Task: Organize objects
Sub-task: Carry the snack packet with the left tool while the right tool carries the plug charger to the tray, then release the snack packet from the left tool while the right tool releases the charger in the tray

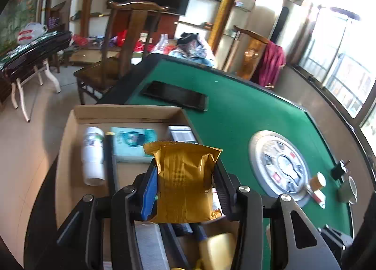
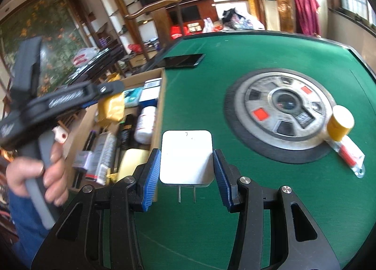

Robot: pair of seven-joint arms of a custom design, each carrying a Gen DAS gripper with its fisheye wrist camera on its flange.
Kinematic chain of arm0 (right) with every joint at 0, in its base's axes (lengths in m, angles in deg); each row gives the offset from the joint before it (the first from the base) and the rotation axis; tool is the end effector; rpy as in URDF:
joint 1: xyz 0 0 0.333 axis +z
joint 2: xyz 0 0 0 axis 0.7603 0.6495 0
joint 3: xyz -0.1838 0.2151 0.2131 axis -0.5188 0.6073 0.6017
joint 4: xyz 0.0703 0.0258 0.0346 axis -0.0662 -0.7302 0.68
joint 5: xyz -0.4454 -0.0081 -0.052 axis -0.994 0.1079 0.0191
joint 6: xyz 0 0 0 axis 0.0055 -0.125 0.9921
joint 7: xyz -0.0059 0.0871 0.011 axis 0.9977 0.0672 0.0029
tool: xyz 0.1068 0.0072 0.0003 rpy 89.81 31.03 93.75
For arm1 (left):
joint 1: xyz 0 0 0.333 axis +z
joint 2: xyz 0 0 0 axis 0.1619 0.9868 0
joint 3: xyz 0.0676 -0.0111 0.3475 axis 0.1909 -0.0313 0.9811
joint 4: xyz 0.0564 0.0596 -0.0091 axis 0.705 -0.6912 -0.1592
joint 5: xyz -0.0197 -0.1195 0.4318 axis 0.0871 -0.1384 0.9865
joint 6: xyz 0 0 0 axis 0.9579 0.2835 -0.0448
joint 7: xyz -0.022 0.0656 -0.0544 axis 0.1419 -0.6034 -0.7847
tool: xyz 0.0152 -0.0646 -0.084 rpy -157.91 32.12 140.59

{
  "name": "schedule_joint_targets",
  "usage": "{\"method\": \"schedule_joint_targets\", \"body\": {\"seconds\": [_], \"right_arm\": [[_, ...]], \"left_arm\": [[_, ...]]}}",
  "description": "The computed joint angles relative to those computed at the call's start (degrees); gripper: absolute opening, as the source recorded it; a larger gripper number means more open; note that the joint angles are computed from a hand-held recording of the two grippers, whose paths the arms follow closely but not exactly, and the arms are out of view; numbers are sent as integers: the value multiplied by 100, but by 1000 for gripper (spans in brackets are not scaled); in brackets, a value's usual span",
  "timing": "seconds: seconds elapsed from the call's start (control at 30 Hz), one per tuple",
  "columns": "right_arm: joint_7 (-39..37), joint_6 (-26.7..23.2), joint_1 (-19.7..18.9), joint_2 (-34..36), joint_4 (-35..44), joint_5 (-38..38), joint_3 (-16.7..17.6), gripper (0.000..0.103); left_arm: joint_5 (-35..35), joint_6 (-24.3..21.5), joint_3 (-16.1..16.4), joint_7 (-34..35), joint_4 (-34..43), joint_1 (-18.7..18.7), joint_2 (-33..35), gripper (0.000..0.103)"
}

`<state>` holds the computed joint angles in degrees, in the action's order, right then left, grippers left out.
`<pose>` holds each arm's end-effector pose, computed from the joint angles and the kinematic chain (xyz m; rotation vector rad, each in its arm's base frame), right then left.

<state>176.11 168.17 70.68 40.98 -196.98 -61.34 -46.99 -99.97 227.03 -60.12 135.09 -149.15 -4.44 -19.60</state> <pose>0.4267 0.3119 0.4511 -1.7493 1.5624 -0.3313 0.5266 -0.1187 0.4395 -1.8621 1.7996 -1.0272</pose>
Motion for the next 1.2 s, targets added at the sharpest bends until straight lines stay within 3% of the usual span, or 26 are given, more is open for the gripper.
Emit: {"method": "schedule_joint_targets", "body": {"seconds": [0.3,0.67,1.2], "right_arm": [[-451,-154,456,403,431,137,0,45],[-868,-458,803,1089,1165,8,56,45],[-180,-736,936,1359,1554,-1089,-90,45]], "left_arm": [[382,-266,-108,-685,205,550,354,45],[616,-467,-240,-1000,326,781,516,45],[863,-579,-286,-1258,381,880,633,46]]}}
